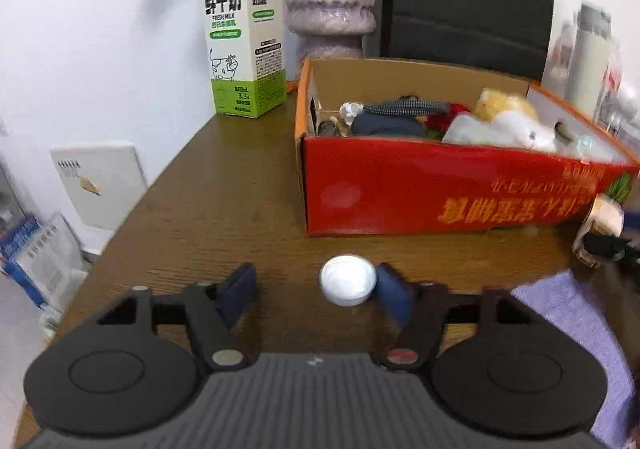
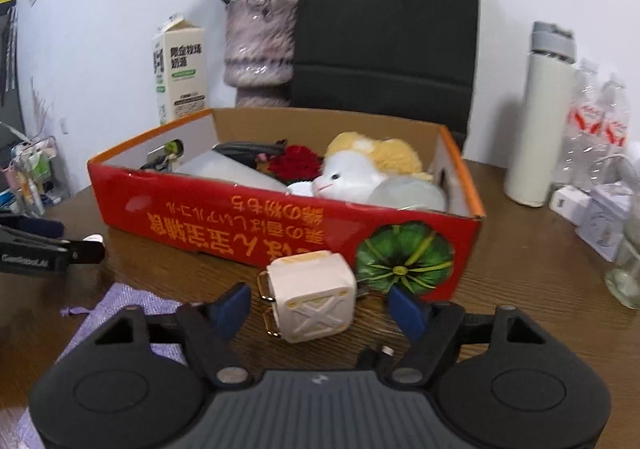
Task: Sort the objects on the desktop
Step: 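Grasp the white round lid with the left tool while the right tool grasps the cream cube charger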
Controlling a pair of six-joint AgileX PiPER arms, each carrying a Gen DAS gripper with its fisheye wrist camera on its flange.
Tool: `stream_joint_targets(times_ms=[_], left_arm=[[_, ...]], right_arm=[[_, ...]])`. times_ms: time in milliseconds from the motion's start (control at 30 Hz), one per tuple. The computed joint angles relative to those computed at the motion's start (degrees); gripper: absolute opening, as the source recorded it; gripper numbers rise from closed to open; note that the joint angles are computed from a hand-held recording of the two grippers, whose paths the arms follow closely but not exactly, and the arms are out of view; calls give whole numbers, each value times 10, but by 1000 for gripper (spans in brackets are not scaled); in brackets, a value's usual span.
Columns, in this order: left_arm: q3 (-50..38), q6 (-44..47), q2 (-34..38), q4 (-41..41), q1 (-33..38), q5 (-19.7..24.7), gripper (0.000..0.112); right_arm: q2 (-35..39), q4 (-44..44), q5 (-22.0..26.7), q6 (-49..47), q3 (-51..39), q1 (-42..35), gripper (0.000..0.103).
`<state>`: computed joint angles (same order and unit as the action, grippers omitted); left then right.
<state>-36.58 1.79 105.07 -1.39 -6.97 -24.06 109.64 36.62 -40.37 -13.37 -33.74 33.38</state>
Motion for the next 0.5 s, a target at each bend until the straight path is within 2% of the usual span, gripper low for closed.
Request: stream_joint_targets(times_ms=[67,100,200,300,367,500], left_arm=[[9,1,1,-1,0,-17,37],[13,7,1,-6,-2,-23,31],[25,26,-3,-22,-10,-38,30],[39,23,-10,-14,-10,-54,30],[53,4,-16,5,-4,-76,29],[74,-79,-32,79,24,-107,29]], right_arm=[[3,-26,24,20,-11,-13,48],[4,-20,25,16,-11,-10,48],[-1,-14,-13,29,9,3,47],[-10,-19,-76,73,45,20,47],[-13,-16,-125,93,72,36,47],[-14,50,-205,103,104,83,47]])
